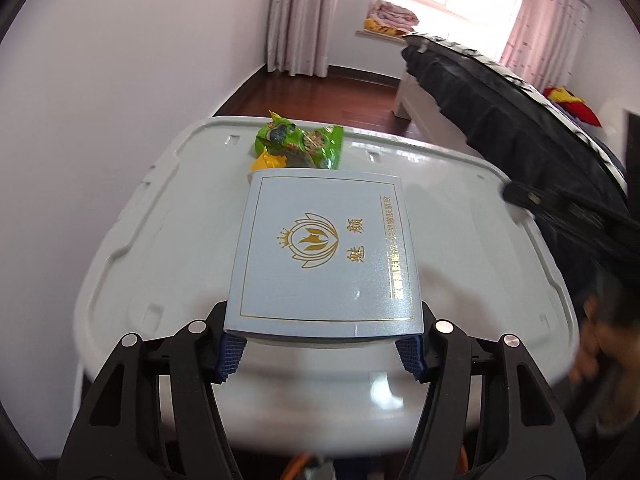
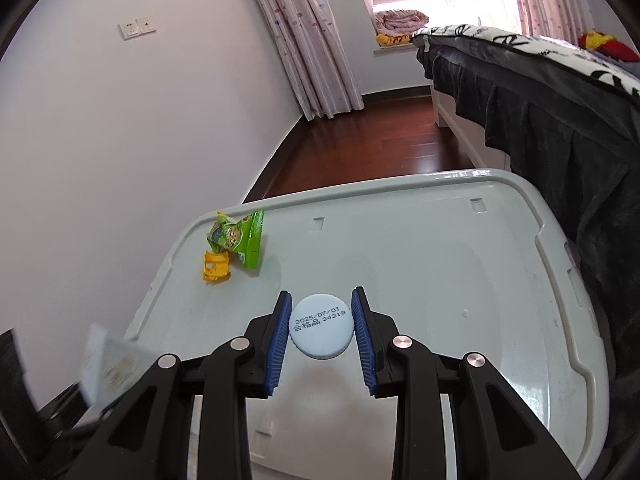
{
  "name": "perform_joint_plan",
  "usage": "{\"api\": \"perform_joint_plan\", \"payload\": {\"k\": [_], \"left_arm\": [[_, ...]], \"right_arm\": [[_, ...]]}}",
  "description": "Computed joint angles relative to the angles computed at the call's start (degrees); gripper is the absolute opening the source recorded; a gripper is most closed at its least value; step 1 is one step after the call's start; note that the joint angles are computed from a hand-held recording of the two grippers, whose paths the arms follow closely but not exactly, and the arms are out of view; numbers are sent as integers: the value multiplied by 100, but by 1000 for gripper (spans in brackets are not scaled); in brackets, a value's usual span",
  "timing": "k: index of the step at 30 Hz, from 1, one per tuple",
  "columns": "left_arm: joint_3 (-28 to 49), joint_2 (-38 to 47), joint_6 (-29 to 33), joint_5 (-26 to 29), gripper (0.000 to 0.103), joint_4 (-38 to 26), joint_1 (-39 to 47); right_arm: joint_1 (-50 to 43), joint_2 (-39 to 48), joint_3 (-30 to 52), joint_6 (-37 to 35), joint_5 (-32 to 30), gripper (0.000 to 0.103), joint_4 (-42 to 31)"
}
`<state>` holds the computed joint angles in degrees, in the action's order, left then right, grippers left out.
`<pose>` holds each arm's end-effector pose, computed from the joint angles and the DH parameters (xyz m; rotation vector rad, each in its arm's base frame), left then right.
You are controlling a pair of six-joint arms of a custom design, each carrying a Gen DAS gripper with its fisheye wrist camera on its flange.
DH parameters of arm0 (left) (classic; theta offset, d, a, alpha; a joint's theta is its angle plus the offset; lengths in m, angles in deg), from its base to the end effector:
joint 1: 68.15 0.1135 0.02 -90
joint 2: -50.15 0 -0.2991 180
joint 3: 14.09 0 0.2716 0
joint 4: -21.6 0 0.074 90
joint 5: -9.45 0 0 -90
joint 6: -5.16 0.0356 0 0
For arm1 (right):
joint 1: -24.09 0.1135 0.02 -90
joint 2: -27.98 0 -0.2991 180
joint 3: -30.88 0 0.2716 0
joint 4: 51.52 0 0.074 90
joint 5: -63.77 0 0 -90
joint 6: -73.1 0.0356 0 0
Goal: Collect trash
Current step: 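Carry the cap and white box over the orange bin and release both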
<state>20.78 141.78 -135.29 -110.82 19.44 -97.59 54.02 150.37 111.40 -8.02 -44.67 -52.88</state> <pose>0.2104 -0.0981 0.0956 -0.6145 2.3247 0.0691 0.3939 0.2398 0.1110 -0.5991 2.3099 0.7065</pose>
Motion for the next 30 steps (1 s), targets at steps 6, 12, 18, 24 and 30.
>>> {"api": "perform_joint_plan", "payload": {"k": [6, 12, 18, 24, 30], "left_arm": [[-118, -577, -897, -548, 60, -1259, -1430], [-224, -359, -2059, -727, 60, -1844, -2755], [-256, 316, -2735, -544, 60, -1724, -3747], [-395, 1004, -2792, -58, 60, -827, -3981], [-584, 1631, -2522, 649, 60, 248, -3561]], "right_arm": [[70, -684, -999, -141, -23, 31, 581], [174, -1875, -2804, -388, -120, 31, 1164], [45, -2734, -4257, -471, -163, 31, 1313], [66, -2936, -5114, -328, -137, 31, 1419], [337, -2602, -5476, -101, 8, 31, 1745]]}}
